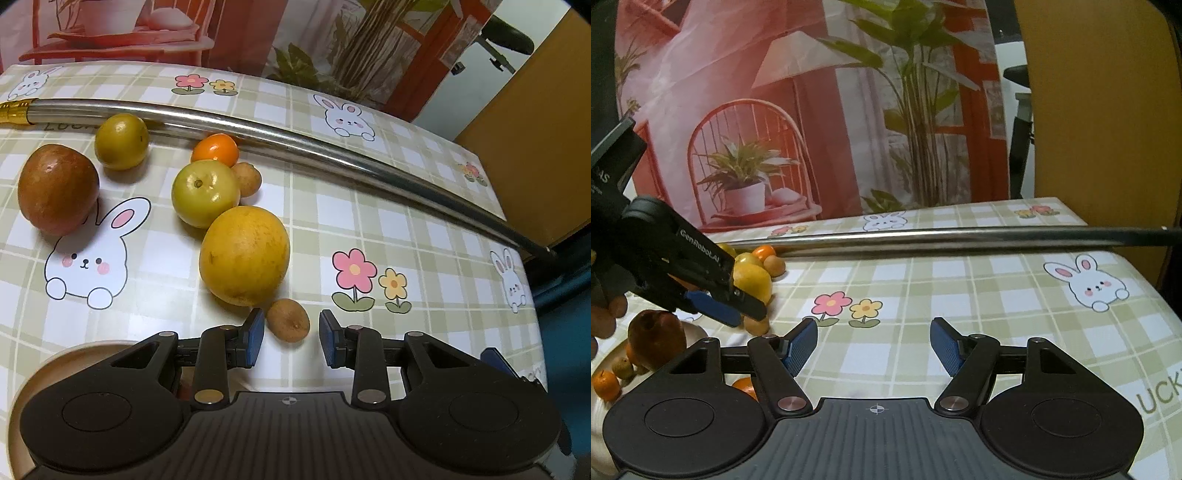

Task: Organize fruits
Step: 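Grasp a brown kiwi with the left gripper while the right gripper reaches toward a mandarin, then carry the kiwi with the left gripper while the right gripper grasps the mandarin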

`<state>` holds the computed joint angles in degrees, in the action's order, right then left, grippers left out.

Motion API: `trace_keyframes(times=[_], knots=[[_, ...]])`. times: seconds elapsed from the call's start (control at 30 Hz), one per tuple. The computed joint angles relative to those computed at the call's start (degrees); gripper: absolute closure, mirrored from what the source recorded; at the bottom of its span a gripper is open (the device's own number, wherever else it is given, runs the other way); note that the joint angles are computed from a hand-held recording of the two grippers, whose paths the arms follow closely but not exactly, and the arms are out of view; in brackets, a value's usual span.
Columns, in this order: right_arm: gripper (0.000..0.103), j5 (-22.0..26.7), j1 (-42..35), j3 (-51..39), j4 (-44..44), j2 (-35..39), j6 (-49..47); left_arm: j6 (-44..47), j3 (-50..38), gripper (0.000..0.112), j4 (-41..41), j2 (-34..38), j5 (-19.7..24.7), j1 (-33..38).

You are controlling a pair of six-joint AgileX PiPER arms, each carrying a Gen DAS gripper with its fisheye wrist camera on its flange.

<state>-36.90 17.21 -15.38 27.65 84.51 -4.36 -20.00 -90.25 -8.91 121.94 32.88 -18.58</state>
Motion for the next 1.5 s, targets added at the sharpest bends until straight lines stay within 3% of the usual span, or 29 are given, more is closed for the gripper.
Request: trace_keyframes(times=[0.17,0.37,0.5,0.67,0.83,1.03,1.33,1.5], knots=[[0.039,0.18,-0.18,0.00,-1.03,0.55,1.26,-1.02,-1.01,0.085,1.19,1.39,-0.17,-0.34],[0.039,1.72,0.07,-0.50,-1.65,0.14,1.46,1.86,1.65,0.085,0.34,-0.64,-2.13,-0.64],[0.039,2.96,-1.31,-0.48,-6.77,-0.03,6.83,5.13,5.85,0.085,-1.51,-4.51,-4.91,-0.75],[0.039,3.42,1.01,-0.65,-4.56,-0.34,5.44,9.11,12.62,0.085,-3.83,-10.63,-8.57,-0.46],[0.041,4.59,2.37,-0.87,-6.81,-0.28,8.04,3.41,20.98,0.085,4.33,-18.56,-13.47,-1.16],[0.045,5.30,6.62,-2.01,-4.09,0.96,6.02,3.42,29.66,0.085,6.69,-27.02,-16.98,-0.07],[0.054,7.17,10.00,-4.17,-0.91,3.19,3.14,20.17,42.32,0.085,-8.59,-36.93,-18.63,5.62],[0.059,8.11,11.58,-5.40,1.68,4.53,0.60,23.68,47.27,0.085,-11.01,-40.91,-19.15,7.36]])
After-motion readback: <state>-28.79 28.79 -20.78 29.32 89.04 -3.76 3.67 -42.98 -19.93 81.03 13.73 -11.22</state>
